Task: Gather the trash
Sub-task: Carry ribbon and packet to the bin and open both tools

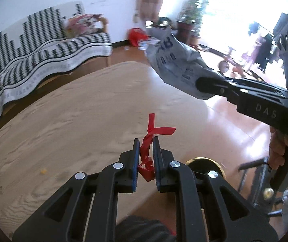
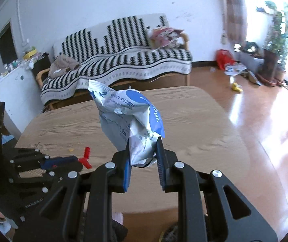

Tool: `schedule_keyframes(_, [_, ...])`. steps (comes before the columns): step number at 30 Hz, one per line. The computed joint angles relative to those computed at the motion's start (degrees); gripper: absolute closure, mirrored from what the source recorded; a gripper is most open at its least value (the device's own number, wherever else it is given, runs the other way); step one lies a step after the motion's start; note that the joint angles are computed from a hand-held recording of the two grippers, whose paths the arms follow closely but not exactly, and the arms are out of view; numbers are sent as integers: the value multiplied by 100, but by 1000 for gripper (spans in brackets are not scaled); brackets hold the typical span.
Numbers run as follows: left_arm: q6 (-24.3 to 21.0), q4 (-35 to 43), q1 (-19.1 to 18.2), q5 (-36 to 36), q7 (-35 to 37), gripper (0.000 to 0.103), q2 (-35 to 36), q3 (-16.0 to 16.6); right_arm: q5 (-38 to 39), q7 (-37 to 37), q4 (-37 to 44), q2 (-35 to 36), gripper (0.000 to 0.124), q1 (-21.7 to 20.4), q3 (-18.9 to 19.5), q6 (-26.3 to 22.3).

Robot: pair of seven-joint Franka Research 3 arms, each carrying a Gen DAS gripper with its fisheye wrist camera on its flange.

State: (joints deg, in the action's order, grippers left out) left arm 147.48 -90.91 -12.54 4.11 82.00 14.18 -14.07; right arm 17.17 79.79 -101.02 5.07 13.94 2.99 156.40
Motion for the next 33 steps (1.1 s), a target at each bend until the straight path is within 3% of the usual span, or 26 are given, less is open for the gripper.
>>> schedule_keyframes(6, [-14, -139, -422, 93, 82, 91, 27, -267, 310, -97, -1955, -1389, 102, -288, -232, 469])
schedule_keyframes(9, [-54, -171, -602, 133, 160, 91, 132, -344, 92, 136, -2828, -1939, 102, -542, -245, 603])
schedule_keyframes(11, [-56, -239, -729, 120, 145, 91, 230, -405, 596, -146, -3308, -2179, 102, -365, -501, 529])
schedule_keyframes(15, [-355, -147, -912, -7, 159, 91, 668, -505, 974, -107, -3967, -2149, 102, -423, -554, 502])
schedule_keyframes(19, [-869, 189, -1037, -126, 193, 91, 1357, -561, 1285, -134, -4255, -1902, 102, -452, -617, 499])
schedule_keyframes(33, [-1139, 638, -1080, -212, 436, 91, 2081, -555, 1379, 117, -4069, -1215, 102, -716, -493, 152])
